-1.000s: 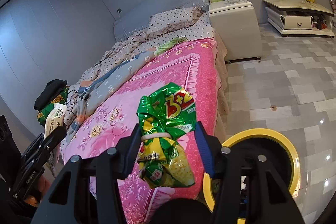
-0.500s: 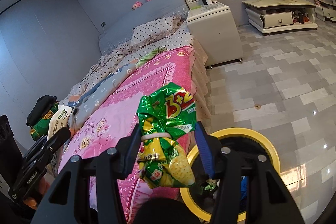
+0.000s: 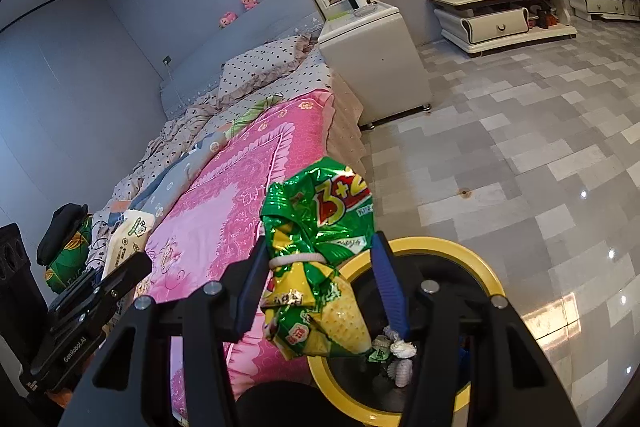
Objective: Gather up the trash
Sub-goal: 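Carry the green packet and white wrapper over the yellow bin, then open both tools above the yellow bin to drop the packet and wrapper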
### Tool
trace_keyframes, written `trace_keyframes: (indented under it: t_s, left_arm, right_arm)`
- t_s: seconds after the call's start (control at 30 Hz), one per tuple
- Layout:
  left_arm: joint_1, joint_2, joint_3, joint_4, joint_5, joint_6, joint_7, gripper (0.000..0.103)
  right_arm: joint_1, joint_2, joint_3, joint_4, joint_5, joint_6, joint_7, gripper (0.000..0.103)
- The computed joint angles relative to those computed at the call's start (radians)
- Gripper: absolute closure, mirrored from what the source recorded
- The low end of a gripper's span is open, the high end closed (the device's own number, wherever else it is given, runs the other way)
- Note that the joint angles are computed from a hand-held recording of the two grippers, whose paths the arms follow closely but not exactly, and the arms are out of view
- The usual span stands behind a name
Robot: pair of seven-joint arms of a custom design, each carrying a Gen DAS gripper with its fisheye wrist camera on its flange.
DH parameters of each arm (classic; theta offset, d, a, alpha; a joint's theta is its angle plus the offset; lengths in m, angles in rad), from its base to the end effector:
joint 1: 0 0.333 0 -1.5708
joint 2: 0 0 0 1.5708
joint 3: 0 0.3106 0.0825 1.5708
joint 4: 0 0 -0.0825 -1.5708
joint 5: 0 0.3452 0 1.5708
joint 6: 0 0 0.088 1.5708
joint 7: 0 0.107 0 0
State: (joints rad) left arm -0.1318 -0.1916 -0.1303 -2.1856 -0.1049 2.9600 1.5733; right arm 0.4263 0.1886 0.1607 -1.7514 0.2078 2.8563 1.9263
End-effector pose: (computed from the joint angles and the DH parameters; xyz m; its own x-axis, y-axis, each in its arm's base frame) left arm 0.4919 -0.1302 0.5976 -0.2157 -0.9740 0.0687 -0.5693 0.0683 -0.8193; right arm 0.5345 0.3311 0.5796 0.2283 -0.8494 -0.4757 -0.7483 0.1595 -0.6439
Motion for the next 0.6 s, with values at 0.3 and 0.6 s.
trace_keyframes:
  t_s: [0.3,0.6]
  left_arm:
    - [-0.009,0.131,-0.017,0.091,-0.036,-0.060,0.020,0.078]
    - [0.005,0.246,-0.039,0.164,-0.047,-0.144,0.004,0.078]
  right_arm:
    - [-0.013,0.009,0.000,-0.034,0.030,0.013,0.006,0.054]
    - [-0.007,0.054,-0.027,-0.022,-0.016,-0.006,0.078,0.054]
